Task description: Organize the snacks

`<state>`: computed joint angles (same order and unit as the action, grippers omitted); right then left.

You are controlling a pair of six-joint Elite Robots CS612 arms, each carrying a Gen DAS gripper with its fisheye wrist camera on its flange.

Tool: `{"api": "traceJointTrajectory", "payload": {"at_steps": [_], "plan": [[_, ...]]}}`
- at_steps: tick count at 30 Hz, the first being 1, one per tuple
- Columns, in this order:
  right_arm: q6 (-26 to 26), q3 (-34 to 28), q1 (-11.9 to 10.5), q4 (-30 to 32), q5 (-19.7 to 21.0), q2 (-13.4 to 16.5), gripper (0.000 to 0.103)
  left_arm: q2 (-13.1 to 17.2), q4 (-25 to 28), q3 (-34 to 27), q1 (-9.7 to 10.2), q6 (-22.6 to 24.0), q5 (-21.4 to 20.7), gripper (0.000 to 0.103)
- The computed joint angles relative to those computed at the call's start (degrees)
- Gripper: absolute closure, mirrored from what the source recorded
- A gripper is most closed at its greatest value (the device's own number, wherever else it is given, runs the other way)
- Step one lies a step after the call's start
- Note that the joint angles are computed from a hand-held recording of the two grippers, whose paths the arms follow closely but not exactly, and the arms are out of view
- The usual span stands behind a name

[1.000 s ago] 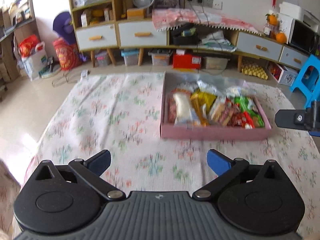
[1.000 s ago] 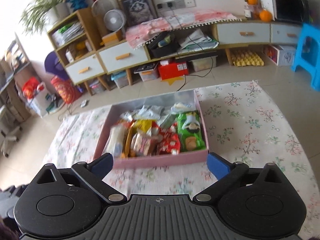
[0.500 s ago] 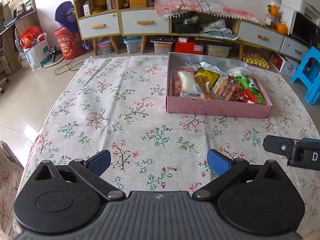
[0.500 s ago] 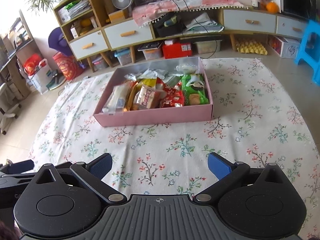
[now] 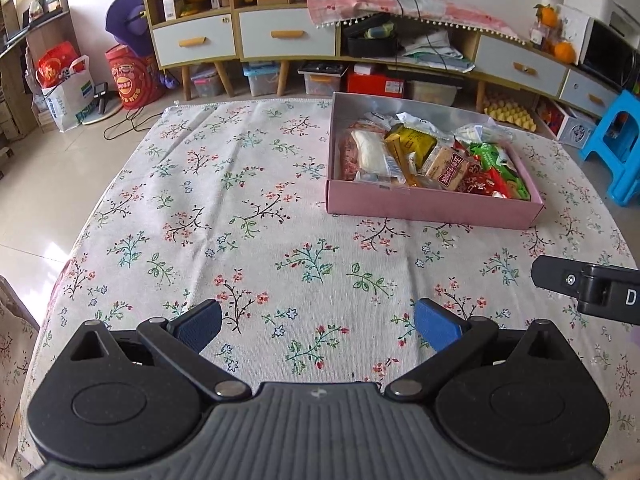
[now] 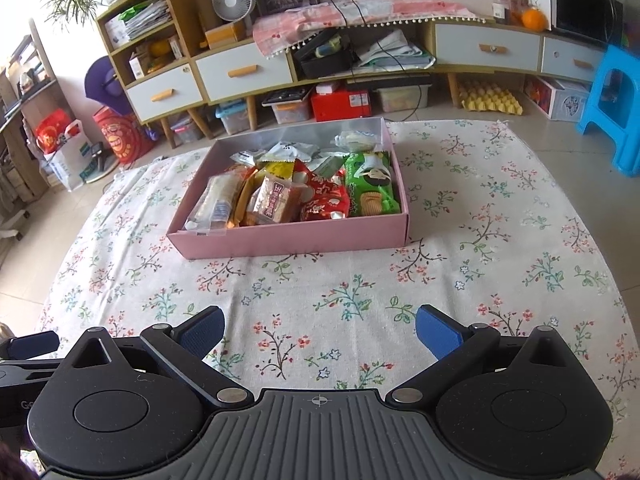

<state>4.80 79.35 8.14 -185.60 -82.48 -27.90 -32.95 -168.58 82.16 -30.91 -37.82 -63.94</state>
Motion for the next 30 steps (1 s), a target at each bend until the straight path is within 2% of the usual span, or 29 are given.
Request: {"api": "traceJointTrajectory", "payload": {"at_steps": [30], "plan": [[0.02, -0.25, 0.41, -1.21, -1.34, 0.2, 0.0, -0.05, 0.64, -0.14, 0.28, -0.61, -1.11, 0.0]]}}
